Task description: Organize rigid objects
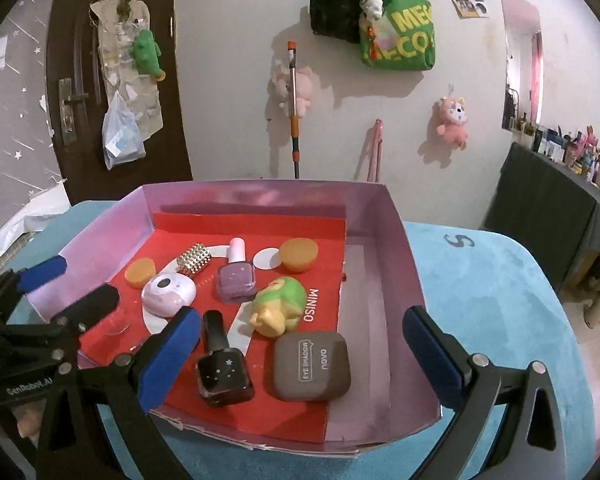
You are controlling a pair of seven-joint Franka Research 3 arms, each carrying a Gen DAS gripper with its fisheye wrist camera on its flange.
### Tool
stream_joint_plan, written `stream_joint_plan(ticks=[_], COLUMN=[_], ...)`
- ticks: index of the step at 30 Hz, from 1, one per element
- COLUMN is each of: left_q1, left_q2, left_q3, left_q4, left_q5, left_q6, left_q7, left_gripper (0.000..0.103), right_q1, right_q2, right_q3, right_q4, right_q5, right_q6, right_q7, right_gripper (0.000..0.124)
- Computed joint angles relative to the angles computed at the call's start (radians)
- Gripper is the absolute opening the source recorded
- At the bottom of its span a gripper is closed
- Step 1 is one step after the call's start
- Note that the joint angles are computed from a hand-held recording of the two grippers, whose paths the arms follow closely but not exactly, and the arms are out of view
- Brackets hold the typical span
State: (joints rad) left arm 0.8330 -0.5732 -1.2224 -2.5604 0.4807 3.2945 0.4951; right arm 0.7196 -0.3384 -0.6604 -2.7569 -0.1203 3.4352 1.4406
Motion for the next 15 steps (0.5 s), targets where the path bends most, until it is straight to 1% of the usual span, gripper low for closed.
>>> stream_joint_plan(ticks=[2,4,5,8,11,13,15], left_q1=[0.005,0.004,0.006,0.004,0.005,0.005,0.003], left_q2=[-0.019,-0.028,-0.032,-0.044,-0.062,-0.06,-0.063], left_q3=[-0.007,-0.006,-0.008,-0.008,-0.011,-0.01,-0.011], left_q4=[-0.003,-0.008,-0.01,-0.016,-0.019,-0.02,-0.018], left_q5=[-0.004,-0.008,-0.01,-0.017,-0.022,-0.022,-0.022], left_q6=[0.004,0.011,0.014,0.019,0.019,0.022,0.014], left_q7=[-0.006,-0.01,-0.012,-0.017,-0.02,-0.021,-0.022], left_gripper=[0.098,0.098,0.098,0.098,0.098,0.098,0.098], right_q1=[-0.062,-0.096,-0.131,-0.174,-0.234,-0.254,-0.256], right_q2=[0.021,0.036,0.046,0.054,0.064,0.067,0.069], right_q3=[0.074,0.109,0.146,0.186,0.249,0.261,0.254], right_q4=[-0.003,-0.004,-0.005,-0.008,-0.011,-0.011,-0.009], right_q5=[0.023,0.016,0.022,0.002,-0.001,-0.024,-0.06], right_q6=[0.016,0.025,0.034,0.046,0.057,0.061,0.064], right_q7=[-0.007,0.006,0.007,0.031,0.047,0.07,0.104], right_gripper=[0.103,0.103,0.103,0.103,0.103,0.103,0.103])
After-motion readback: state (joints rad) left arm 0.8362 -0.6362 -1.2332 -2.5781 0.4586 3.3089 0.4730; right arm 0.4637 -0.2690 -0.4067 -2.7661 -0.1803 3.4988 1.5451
